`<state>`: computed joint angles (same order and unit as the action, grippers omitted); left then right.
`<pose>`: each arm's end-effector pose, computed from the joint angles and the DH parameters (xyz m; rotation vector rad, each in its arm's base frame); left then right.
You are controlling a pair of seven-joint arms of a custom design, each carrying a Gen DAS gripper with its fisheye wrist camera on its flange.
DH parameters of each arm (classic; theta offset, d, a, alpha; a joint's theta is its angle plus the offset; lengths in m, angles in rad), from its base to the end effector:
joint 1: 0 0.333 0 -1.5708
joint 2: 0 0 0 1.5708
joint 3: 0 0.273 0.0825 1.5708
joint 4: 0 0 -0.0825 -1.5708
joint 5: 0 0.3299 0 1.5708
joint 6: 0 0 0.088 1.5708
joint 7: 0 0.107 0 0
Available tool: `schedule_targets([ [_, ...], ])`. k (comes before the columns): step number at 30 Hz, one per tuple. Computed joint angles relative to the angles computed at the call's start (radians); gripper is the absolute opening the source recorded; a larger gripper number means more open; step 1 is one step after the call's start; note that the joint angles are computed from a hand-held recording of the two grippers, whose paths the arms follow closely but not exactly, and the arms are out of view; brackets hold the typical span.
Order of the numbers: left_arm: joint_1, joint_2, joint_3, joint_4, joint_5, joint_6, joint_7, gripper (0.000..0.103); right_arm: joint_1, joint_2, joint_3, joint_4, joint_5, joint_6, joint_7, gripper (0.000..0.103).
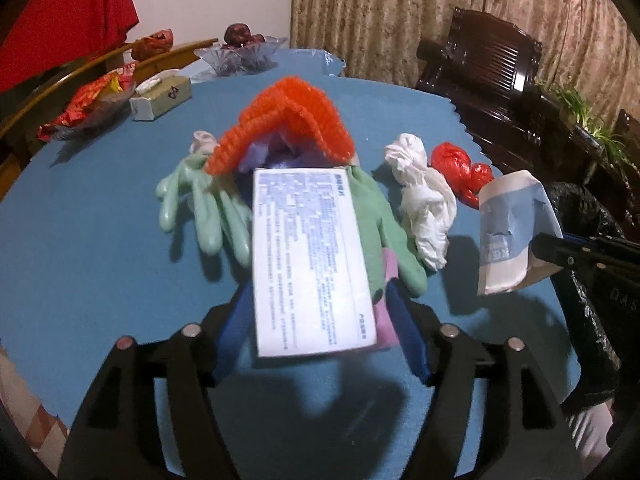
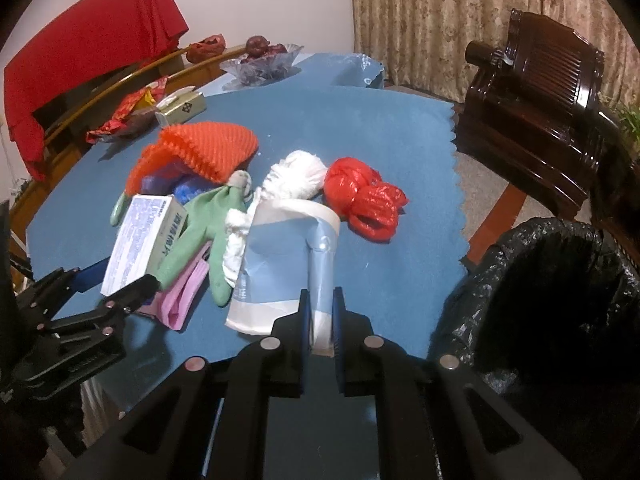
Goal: Collect trash
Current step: 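Lift the white paper box with the left gripper while the right gripper holds the light-blue tube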
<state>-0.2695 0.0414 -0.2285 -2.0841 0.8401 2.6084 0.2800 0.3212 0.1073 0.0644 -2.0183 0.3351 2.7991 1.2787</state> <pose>0.4685 -0.2716 0.4395 -1.9314 1.6430 -0.6771 0.5337 0.1988 0.4610 -2.0632 1.3710 -0.3674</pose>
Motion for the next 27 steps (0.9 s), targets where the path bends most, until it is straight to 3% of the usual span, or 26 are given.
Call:
schedule_targets([
  [9,0.012,-0.020,0.006,-0.007,0.056,0.008,-0.071,0.072,0.000,-0.009,0.001,-0.014,0.002,0.012,-0.006,0.011],
  [13,0.025,-0.017,0.009,-0.021,0.004,0.042,-0.023,0.048,0.002,-0.008,0.002,-0.010,-0.001,0.007,-0.004,0.011],
  [14,0.026,-0.019,0.010,-0.027,0.014,0.050,-0.028,0.046,0.003,-0.008,0.003,-0.009,0.000,0.004,-0.006,0.011],
  [16,0.027,-0.023,0.010,-0.032,0.029,0.067,-0.028,0.032,0.002,-0.011,0.004,-0.010,0.005,0.002,-0.012,0.011],
  [19,0.026,-0.027,0.006,-0.029,0.045,0.077,-0.025,0.022,0.003,-0.017,0.007,-0.012,0.009,0.003,-0.019,0.011],
  [21,0.026,-0.023,0.005,-0.025,0.029,0.082,-0.012,0.024,0.004,-0.020,0.008,-0.014,0.011,0.002,-0.024,0.011],
  [23,0.023,-0.020,0.003,-0.021,0.036,0.058,-0.024,0.045,0.006,-0.023,0.009,-0.018,0.008,0.002,-0.022,0.011],
  [24,0.022,-0.022,0.004,-0.024,0.037,0.049,-0.033,0.064,0.006,-0.025,0.009,-0.019,0.009,0.002,-0.023,0.011],
  [25,0.023,-0.027,0.005,-0.030,0.046,0.046,-0.050,0.069,0.006,-0.026,0.009,-0.021,0.008,0.001,-0.024,0.011],
  [27,0.026,-0.024,0.006,-0.038,0.022,0.057,-0.030,0.069,0.005,-0.028,0.009,-0.024,0.009,0.003,-0.025,0.011],
])
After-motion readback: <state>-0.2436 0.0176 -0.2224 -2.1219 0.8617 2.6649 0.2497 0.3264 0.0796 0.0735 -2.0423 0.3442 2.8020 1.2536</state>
